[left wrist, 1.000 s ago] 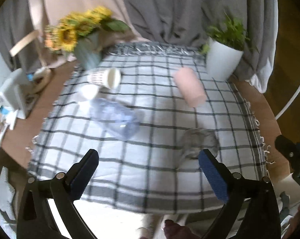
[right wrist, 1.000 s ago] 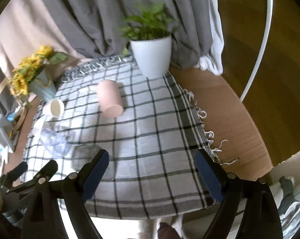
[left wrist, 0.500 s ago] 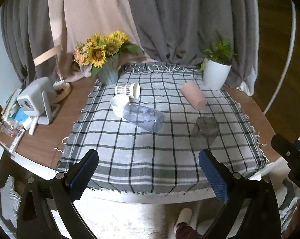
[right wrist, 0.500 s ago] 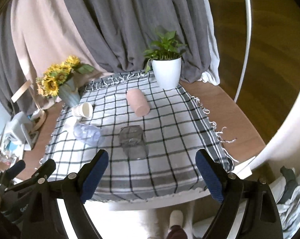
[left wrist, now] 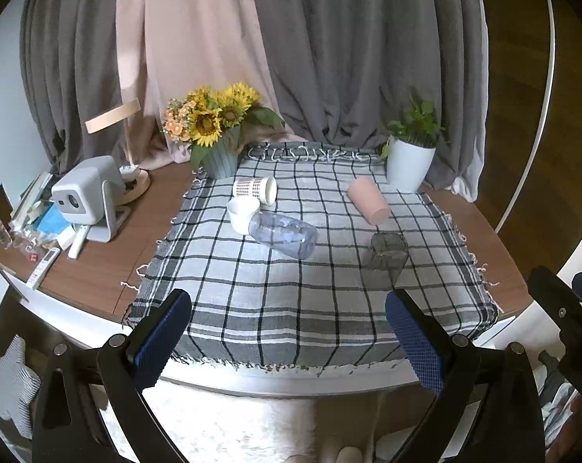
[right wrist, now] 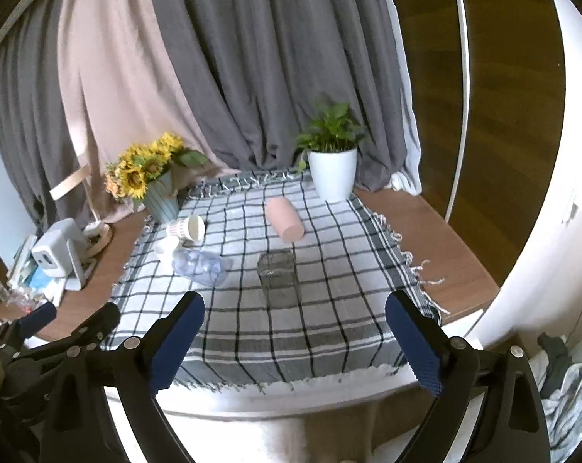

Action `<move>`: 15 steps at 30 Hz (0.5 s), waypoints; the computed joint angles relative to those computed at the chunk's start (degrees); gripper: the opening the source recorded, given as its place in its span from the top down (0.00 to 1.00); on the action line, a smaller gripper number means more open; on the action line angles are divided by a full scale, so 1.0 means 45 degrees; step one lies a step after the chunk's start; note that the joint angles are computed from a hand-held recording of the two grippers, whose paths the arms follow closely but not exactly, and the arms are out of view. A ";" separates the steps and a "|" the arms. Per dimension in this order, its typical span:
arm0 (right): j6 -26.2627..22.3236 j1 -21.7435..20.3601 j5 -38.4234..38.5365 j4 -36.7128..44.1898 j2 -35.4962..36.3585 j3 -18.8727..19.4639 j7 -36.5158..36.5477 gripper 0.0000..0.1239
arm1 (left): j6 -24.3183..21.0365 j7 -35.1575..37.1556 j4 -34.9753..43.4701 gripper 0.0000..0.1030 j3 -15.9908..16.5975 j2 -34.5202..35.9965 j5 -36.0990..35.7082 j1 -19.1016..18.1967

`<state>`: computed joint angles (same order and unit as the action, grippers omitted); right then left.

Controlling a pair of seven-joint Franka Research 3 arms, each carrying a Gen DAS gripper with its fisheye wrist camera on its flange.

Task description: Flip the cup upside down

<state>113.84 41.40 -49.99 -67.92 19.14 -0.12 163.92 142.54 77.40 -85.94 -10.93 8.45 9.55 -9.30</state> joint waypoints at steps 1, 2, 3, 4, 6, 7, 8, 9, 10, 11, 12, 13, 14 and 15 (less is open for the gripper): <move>-0.0060 0.0050 -0.0074 0.0014 -0.0016 -0.0005 0.0007 0.23 | 0.0114 -0.0073 -0.0096 0.01 0.0014 -0.0085 0.0028 0.0005; -0.0087 0.0073 -0.0155 0.0042 -0.0036 -0.0014 -0.0031 0.23 | 0.0183 -0.0087 -0.0126 0.01 0.0013 -0.0121 0.0024 0.0012; -0.0107 0.0094 -0.0201 0.0083 -0.0026 -0.0012 -0.0018 0.23 | 0.0226 -0.0090 -0.0139 0.01 0.0011 -0.0147 0.0013 0.0019; -0.0135 0.0120 -0.0276 0.0102 -0.0035 -0.0024 0.0024 0.23 | 0.0302 -0.0134 -0.0188 0.01 0.0015 -0.0194 0.0034 0.0019; -0.0152 0.0169 -0.0427 0.0096 -0.0071 -0.0024 0.0093 0.23 | 0.0395 -0.0199 -0.0223 0.01 0.0021 -0.0237 0.0101 0.0011; -0.0192 0.0178 -0.0443 0.0131 -0.0066 -0.0008 0.0063 0.23 | 0.0465 -0.0224 -0.0234 0.01 0.0025 -0.0257 0.0145 0.0008; -0.0172 0.0179 -0.0474 0.0146 -0.0069 0.0000 0.0023 0.23 | 0.0525 -0.0242 -0.0249 0.01 0.0026 -0.0273 0.0172 0.0008; -0.0154 0.0181 -0.0497 0.0122 -0.0091 0.0006 0.0023 0.23 | 0.0566 -0.0246 -0.0245 0.01 0.0026 -0.0279 0.0204 0.0005; -0.0191 0.0190 -0.0524 0.0158 -0.0079 0.0009 0.0002 0.23 | 0.0602 -0.0212 -0.0276 0.01 0.0023 -0.0302 0.0209 0.0012; -0.0180 0.0200 -0.0573 0.0165 -0.0081 0.0006 0.0014 0.23 | 0.0645 -0.0180 -0.0305 0.01 0.0024 -0.0323 0.0230 0.0017; -0.0167 0.0212 -0.0600 0.0134 -0.0095 0.0011 0.0056 0.23 | 0.0674 -0.0159 -0.0312 0.01 0.0027 -0.0326 0.0241 0.0023; -0.0194 0.0214 -0.0600 0.0152 -0.0083 0.0017 0.0065 0.23 | 0.0699 -0.0154 -0.0322 0.01 0.0031 -0.0335 0.0255 0.0028; -0.0198 0.0213 -0.0602 0.0153 -0.0084 0.0020 0.0071 0.23 | 0.0692 -0.0163 -0.0298 0.01 0.0031 -0.0321 0.0269 0.0025; -0.0092 0.0184 -0.0603 0.0055 -0.0145 0.0024 0.0076 0.23 | 0.0709 -0.0134 -0.0304 0.01 0.0031 -0.0326 0.0229 0.0042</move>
